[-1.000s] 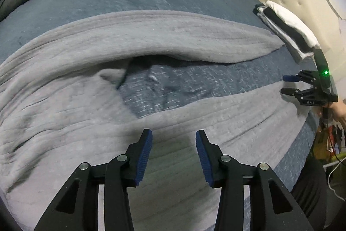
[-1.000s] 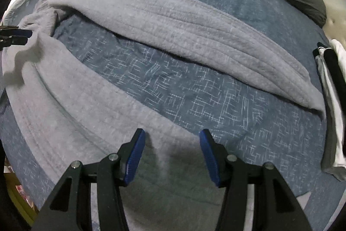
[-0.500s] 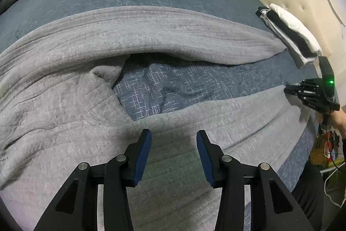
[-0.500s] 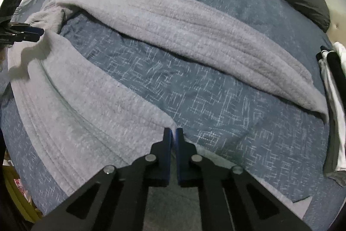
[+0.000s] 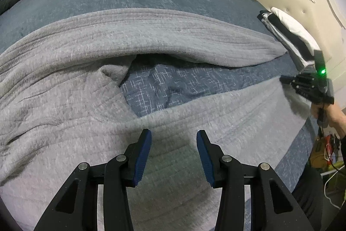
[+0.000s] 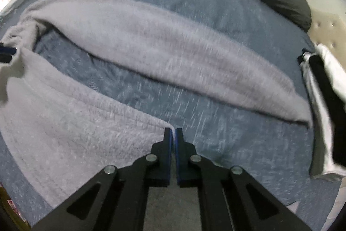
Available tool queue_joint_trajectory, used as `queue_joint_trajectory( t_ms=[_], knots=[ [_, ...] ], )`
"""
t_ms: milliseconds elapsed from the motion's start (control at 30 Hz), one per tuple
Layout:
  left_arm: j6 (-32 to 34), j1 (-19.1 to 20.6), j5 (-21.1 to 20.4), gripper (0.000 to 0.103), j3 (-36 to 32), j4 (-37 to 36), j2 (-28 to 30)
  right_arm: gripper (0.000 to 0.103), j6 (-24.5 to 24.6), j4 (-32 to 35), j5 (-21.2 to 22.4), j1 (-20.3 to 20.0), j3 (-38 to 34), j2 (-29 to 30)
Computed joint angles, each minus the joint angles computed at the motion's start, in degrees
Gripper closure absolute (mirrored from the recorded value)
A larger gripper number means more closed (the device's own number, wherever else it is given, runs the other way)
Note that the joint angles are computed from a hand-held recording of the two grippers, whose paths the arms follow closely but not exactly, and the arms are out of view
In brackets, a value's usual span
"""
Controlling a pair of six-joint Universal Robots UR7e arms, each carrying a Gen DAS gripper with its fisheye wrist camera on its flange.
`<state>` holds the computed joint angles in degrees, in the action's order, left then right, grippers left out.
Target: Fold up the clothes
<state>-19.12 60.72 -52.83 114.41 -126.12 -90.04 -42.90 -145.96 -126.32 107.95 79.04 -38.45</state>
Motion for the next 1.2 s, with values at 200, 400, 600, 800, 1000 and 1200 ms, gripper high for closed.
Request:
queue_joint_trajectory(
  t_ms=[200, 400, 600, 800, 1000, 1200],
  knots=[
    [4.6, 1.3, 1.4, 0.044, -2.5, -0.6, 3.0, 0.1, 3.7, 2.7, 4.9, -1.3, 0.0, -2.0],
    [7.0, 2.4, 1.4, 0.044, -4.0, 0.7, 6.5, 0.1, 4.0, 3.1, 5.8, -1.3, 0.1, -2.6],
    [9.7, 1.6, 3.6, 0.079, -3.4, 2.1, 8.3, 0.1, 4.9, 2.3, 5.7, -1.6, 1.2, -3.0],
    [10.5, 0.4, 5.2, 0.092, -2.0, -0.3, 6.1, 0.1, 5.2, 0.0, 6.9, -1.8, 2.6, -3.7],
    [10.3, -1.3, 7.5, 0.092, -2.7, -2.3, 5.4, 0.1, 5.4, -3.0, 7.8, -1.6, 3.6, -4.2],
    [7.5, 1.2, 8.0, 0.089, -5.0, 1.6, 9.2, 0.1, 9.4, 1.0, 5.7, -2.0, 1.2, -2.2]
  ],
)
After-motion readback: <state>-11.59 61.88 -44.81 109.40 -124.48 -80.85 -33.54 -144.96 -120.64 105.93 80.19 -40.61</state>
